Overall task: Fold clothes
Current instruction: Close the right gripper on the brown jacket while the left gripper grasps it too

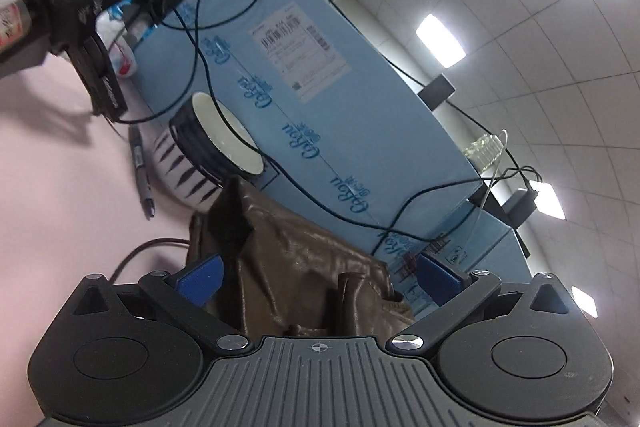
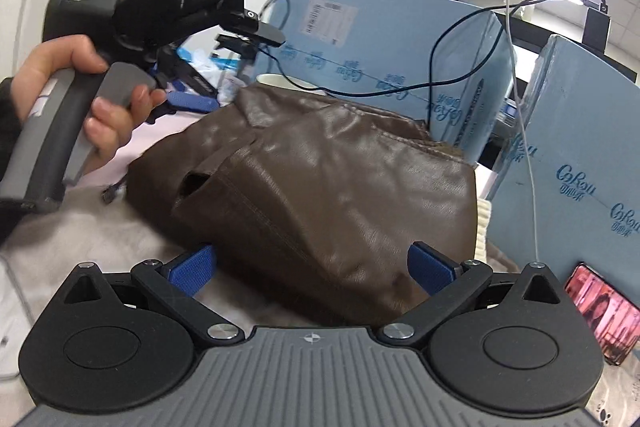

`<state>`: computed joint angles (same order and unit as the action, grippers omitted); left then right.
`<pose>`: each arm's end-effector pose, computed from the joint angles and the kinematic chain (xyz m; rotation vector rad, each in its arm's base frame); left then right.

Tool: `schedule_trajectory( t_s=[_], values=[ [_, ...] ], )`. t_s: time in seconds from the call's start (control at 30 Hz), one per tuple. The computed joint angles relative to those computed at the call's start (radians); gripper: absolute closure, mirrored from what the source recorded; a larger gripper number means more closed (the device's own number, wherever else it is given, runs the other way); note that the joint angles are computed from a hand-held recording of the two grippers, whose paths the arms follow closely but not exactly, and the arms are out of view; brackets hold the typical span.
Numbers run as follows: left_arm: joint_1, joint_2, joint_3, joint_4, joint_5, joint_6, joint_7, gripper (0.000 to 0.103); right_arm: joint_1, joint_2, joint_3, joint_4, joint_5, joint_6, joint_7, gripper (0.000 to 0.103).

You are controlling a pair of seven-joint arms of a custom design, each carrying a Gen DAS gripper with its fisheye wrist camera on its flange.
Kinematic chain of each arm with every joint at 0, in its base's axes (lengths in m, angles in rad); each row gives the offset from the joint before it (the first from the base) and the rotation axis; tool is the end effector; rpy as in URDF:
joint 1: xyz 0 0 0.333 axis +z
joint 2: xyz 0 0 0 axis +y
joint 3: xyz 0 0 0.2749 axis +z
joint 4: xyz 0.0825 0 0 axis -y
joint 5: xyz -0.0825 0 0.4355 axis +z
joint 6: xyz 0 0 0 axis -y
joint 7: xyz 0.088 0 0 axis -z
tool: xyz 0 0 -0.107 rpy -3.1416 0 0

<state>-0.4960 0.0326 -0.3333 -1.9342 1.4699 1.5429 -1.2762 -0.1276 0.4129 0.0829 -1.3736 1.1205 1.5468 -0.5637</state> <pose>0.4859 -0.3671 0.4702 -1.8174 -0.1026 -1.2135 0.7059 0.0571 0.4785 -1.9364 -0.3873 -0.1601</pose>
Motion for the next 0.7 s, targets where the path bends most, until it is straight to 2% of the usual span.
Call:
schedule_trajectory(
  t_s=[0.13, 0.23, 0.33, 0.4, 0.43, 0.47, 0.53, 0.57, 0.6, 0.7],
  values=[
    [0.049, -0.098, 0.019, -0.102, 0.091, 0.157, -0.035, 0.0, 0.015, -0.046, 0.001, -0.064, 0.063, 0.089, 0.061, 0.001],
    [0.103, -0.15, 0.019, -0.158, 0.141, 0.233, -0.068, 0.0, 0.017, -0.05, 0.003, -0.073, 0.116, 0.133, 0.122, 0.001],
    [0.146, -0.166, 0.015, -0.198, 0.143, 0.271, -0.182, 0.001, 0.022, -0.058, 0.007, -0.088, 0.127, 0.14, 0.091, 0.002],
    [0.159, -0.18, 0.003, -0.217, 0.124, 0.279, -0.2, 0.002, 0.028, -0.068, 0.008, -0.105, 0.124, 0.13, 0.067, 0.005],
    [0.161, -0.176, -0.009, -0.216, 0.121, 0.25, -0.201, 0.003, 0.03, -0.076, 0.008, -0.117, 0.126, 0.125, 0.055, 0.009],
    [0.161, -0.173, -0.018, -0.214, 0.122, 0.229, -0.199, 0.005, 0.034, -0.084, 0.008, -0.131, 0.13, 0.123, 0.043, 0.019],
    [0.161, -0.161, -0.025, -0.2, 0.112, 0.208, -0.163, 0.015, 0.042, -0.099, 0.005, -0.158, 0.142, 0.123, 0.041, 0.042],
    [0.16, -0.147, -0.026, -0.182, 0.095, 0.193, -0.128, 0.029, 0.045, -0.103, 0.002, -0.166, 0.148, 0.124, 0.051, 0.061],
    [0.158, -0.131, -0.025, -0.162, 0.076, 0.178, -0.091, 0.05, 0.047, -0.104, -0.002, -0.171, 0.154, 0.132, 0.07, 0.07],
    [0.146, -0.102, -0.017, -0.121, 0.027, 0.142, -0.013, 0.082, 0.032, -0.099, -0.012, -0.161, 0.203, 0.122, 0.119, 0.084]
  ],
)
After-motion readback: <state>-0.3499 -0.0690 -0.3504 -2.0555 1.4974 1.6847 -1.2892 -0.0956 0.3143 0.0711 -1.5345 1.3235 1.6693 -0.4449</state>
